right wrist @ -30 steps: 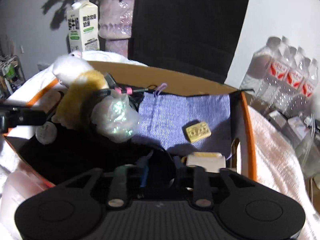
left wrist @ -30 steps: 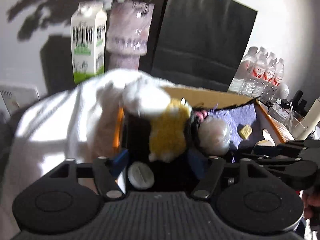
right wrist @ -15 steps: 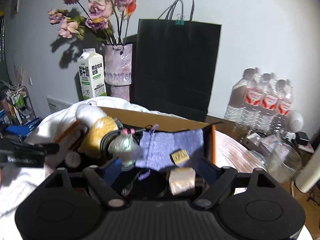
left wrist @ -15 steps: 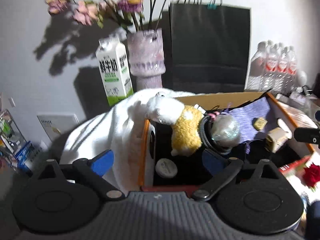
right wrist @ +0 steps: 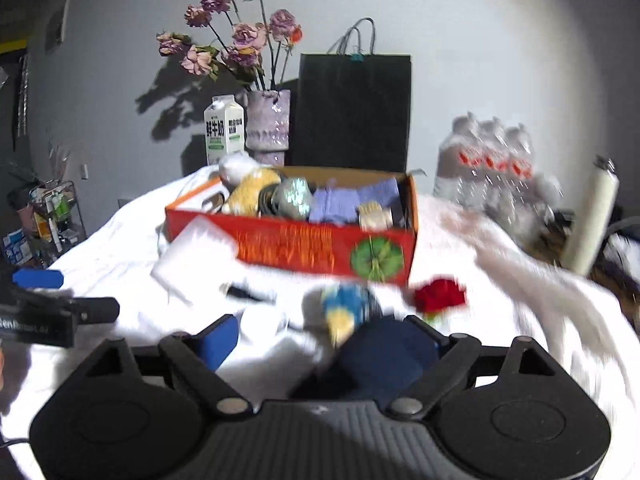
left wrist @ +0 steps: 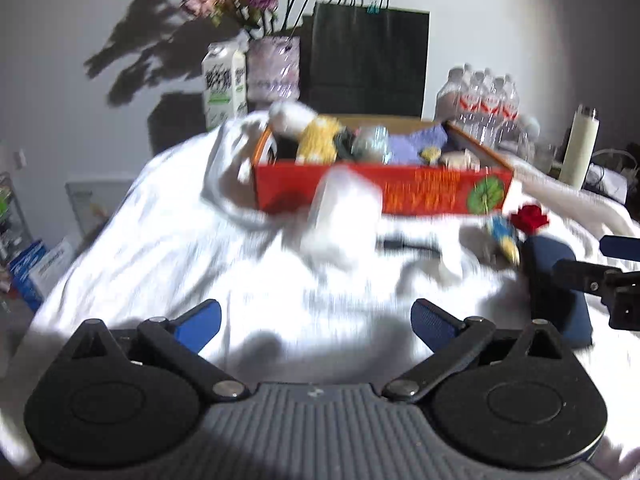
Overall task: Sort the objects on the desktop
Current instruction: 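Withdraw both open tools from the box back over the table, then grasp the clear plastic container with left tool while right tool grasps the white round lid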
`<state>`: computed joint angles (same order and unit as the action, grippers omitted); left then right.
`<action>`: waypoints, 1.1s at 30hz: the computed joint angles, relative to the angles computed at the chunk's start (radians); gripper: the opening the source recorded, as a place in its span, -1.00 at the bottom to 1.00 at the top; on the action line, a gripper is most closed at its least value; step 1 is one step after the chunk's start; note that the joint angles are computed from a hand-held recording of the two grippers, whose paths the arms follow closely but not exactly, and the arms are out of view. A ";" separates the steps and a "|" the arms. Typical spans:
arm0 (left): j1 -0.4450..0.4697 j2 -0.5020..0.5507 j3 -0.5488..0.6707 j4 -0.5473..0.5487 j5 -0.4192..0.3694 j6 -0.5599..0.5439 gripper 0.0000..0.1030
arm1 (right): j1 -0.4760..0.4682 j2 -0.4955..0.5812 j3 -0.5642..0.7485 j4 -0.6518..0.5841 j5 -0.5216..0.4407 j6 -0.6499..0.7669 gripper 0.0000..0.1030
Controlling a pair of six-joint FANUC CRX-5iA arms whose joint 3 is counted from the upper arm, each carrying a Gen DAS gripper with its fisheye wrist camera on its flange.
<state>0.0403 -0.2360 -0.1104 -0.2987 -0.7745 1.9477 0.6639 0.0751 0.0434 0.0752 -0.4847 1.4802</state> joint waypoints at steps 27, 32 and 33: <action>-0.023 -0.038 -0.064 -0.016 0.025 0.006 1.00 | 0.048 -0.144 -0.238 0.092 0.119 -0.156 0.71; -0.006 0.061 0.018 -0.053 0.097 -0.047 1.00 | 0.034 -0.054 -0.110 -0.038 0.088 -0.018 0.66; -0.002 0.084 0.034 -0.054 0.114 -0.065 1.00 | 0.035 -0.035 -0.092 -0.039 0.091 -0.011 0.63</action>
